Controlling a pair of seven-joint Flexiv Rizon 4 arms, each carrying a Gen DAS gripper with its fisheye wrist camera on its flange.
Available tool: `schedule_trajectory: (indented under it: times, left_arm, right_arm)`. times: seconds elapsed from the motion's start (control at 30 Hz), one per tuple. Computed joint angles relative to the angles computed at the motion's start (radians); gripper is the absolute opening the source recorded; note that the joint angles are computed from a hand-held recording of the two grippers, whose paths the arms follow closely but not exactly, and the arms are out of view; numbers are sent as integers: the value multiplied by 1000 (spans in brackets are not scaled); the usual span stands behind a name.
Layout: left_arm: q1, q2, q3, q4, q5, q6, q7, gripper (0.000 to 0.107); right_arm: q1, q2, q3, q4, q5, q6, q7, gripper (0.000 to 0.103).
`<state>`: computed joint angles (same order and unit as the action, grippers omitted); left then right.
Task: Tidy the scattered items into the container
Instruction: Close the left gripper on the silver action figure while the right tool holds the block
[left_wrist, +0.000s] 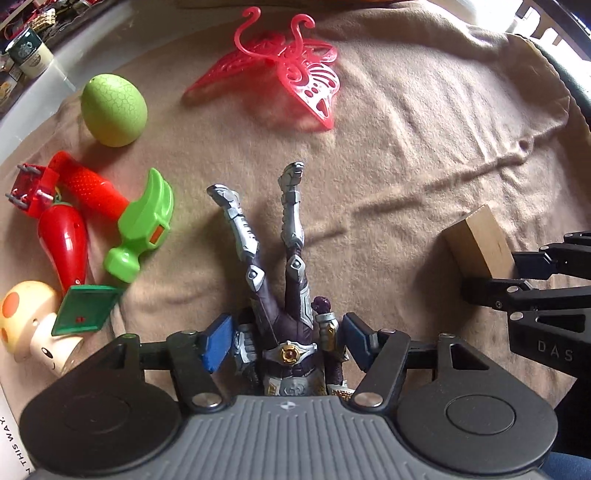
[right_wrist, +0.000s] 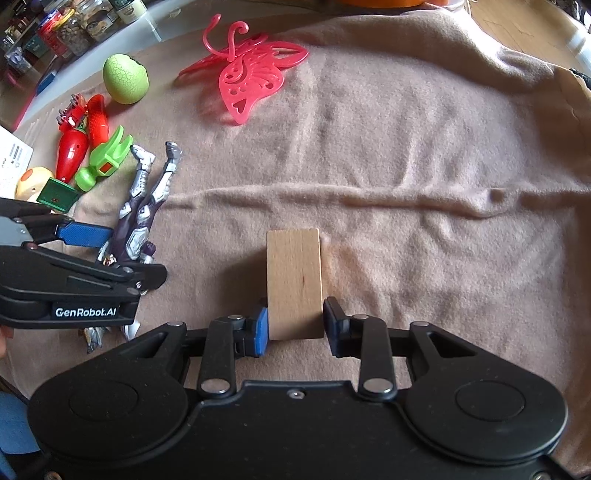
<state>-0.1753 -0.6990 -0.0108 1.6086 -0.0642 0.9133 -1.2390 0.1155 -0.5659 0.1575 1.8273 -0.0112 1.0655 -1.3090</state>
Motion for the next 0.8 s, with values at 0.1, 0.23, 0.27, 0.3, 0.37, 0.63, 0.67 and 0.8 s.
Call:
schedule_trajectory:
  times: [0.1, 0.23, 0.27, 0.3, 0.37, 0.63, 0.67, 0.8]
  left_arm:
    - [-5, -4, 7, -6, -6, 19, -33, 73]
    - [-21, -17, 15, -29, 12, 19, -56, 76]
    - [-23, -16, 15, -26, 19, 27, -56, 77]
    - [-23, -12, 12, -18, 21, 41, -54, 76]
    - [-15, -3, 1, -1, 14, 57, -43, 67]
    - [-12, 16, -5, 22, -2, 99, -42, 34]
    - [-9, 20, -6, 29, -5, 103, -39, 34]
    - [-3, 38, -9, 50, -17, 102, -36, 34]
  right_arm:
    - [7, -3, -2, -1, -6, 1, 1, 39]
    - [7, -8, 1, -5, -8, 3, -6, 43]
    - [6, -9, 1, -6, -7, 2, -7, 43]
    - [6, -10, 2, -7, -6, 2, -8, 43]
    - [2, -13, 5, -10, 0, 3, -10, 43]
    - [-1, -8, -5, -2, 0, 15, 16, 30]
    - [2, -6, -10, 2, -4, 20, 22, 30]
    - [6, 2, -20, 12, -17, 44, 40, 30]
